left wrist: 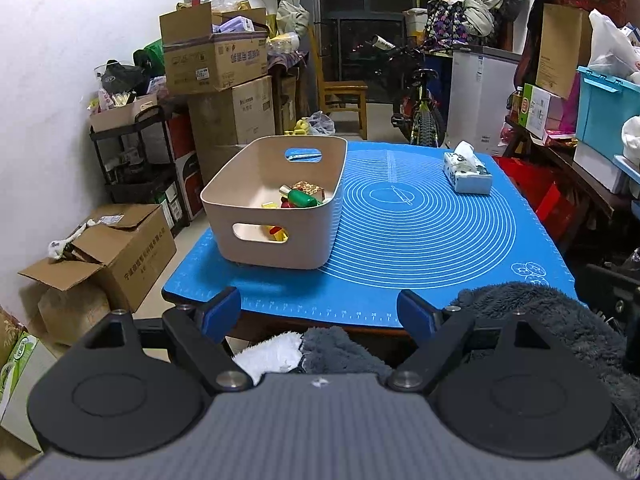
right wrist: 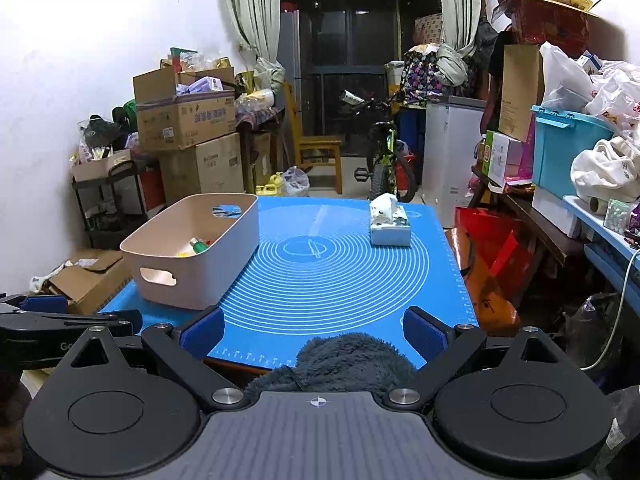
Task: Organize rigid objects
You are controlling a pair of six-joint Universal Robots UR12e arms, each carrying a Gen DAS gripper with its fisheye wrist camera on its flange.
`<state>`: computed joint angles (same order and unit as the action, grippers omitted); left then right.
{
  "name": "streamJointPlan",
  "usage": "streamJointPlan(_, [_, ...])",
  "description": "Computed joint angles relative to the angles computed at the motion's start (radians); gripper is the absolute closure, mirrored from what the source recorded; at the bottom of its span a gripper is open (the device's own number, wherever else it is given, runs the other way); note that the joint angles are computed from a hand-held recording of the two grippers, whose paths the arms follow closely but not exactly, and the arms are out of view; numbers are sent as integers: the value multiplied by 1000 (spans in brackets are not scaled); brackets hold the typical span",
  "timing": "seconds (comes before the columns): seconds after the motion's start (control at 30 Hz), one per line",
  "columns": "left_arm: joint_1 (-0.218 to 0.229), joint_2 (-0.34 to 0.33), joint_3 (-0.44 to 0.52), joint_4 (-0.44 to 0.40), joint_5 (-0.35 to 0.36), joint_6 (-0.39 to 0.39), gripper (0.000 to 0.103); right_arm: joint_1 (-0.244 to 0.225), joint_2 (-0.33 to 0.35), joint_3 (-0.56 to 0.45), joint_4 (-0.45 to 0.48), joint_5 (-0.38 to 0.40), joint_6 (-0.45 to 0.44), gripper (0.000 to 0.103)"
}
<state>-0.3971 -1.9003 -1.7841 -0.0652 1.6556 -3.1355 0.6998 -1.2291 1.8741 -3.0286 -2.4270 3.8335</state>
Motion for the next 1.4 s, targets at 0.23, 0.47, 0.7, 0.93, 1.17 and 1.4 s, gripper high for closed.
streamJointPlan(0.23, [-3,1,-6,9,6,12,18,-1,2,1,-9,2,4,7])
streamJointPlan(0.47, [3,3,-4,1,3,6,18,-5,-1,4,-4,12,5,7])
streamJointPlan(0.7, [4,3,-4,-1,0,9,18,-5,-1,4,-5,13,4,7])
streamJointPlan(0.93, [6,4,-6,-4,-5,15,18,-5,-1,3,-5,12,3,7])
streamJointPlan(1.17, [7,5,-7,-3,-6,16,18,-6,-3,6,-3,14,3,7])
streamJointPlan(1.4, [7,5,-7,-2,-6,16,18,-9,-8,15,-7,20,3,7])
